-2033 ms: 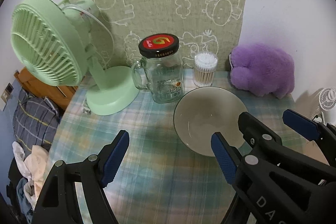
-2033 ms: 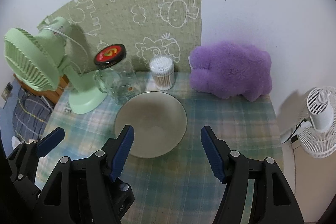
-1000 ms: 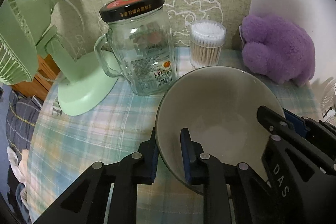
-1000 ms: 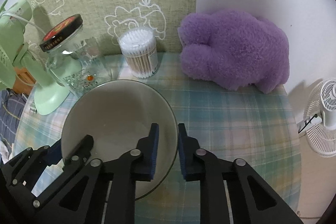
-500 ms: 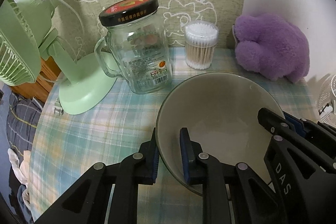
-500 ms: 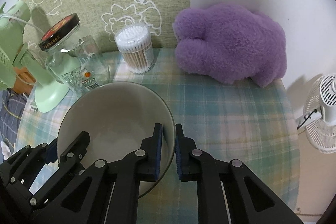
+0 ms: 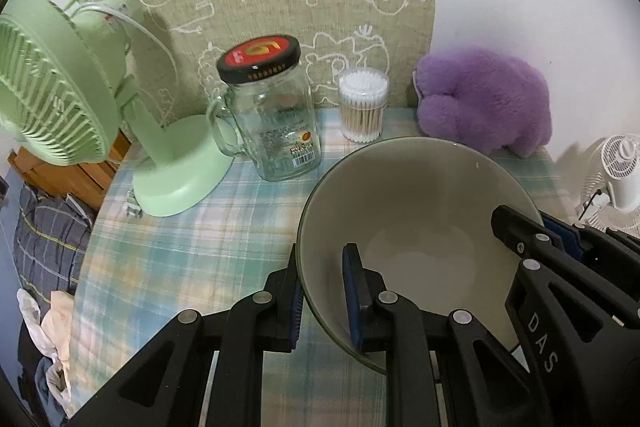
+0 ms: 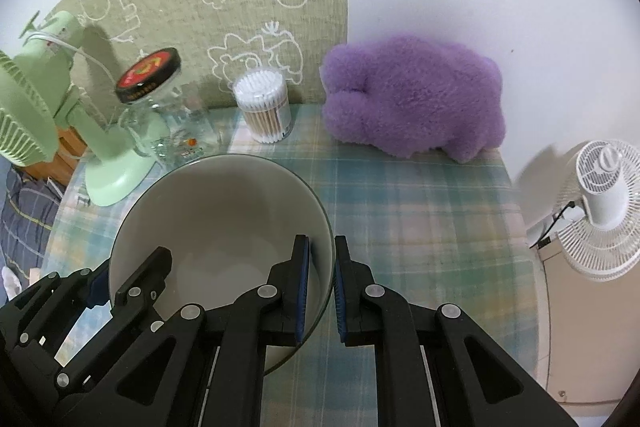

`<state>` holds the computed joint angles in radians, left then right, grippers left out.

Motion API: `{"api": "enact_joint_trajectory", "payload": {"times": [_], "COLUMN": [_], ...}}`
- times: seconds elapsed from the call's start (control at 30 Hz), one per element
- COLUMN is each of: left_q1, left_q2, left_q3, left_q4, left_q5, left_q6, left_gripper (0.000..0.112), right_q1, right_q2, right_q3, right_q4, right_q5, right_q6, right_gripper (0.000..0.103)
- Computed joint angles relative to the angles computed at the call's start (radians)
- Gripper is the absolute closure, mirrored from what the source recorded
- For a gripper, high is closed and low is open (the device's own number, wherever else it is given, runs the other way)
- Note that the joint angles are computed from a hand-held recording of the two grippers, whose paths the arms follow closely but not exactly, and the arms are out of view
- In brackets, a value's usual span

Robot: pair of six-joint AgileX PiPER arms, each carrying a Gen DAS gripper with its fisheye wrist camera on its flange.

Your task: Organize plates and bowls

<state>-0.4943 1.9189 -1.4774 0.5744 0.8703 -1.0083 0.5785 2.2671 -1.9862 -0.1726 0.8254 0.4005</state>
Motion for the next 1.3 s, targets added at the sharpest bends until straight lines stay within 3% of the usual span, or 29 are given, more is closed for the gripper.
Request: {"api": "enact_joint_trajectory", "payload": {"times": [0.63, 1.0, 1.3], "left_q1": [-0.147, -0.267, -0.345], "left_q2": [-0.285, -0.504, -0.689], "left_q3": [0.165, 0.317, 0.475], "left_q4": [0.078, 0.110, 0.119], "left_q5": [0.092, 0.156, 0.176], "left_q6": [-0.066, -0.094, -0.118], "left_gripper": [0.097, 0.096, 0.097], "right_q1": [0.123, 0.293, 0.491], "right_q2": [-0.358, -0.539, -0.602], "right_q3": [0.354, 0.493, 0.541], "right_q4": [-0.187, -0.357, -0.461], "right_q5": [-0.023, 0.102, 0.234], "right_q6": [0.241, 0.500, 0.720], "right_gripper": [0.089, 0.089, 0.089]}}
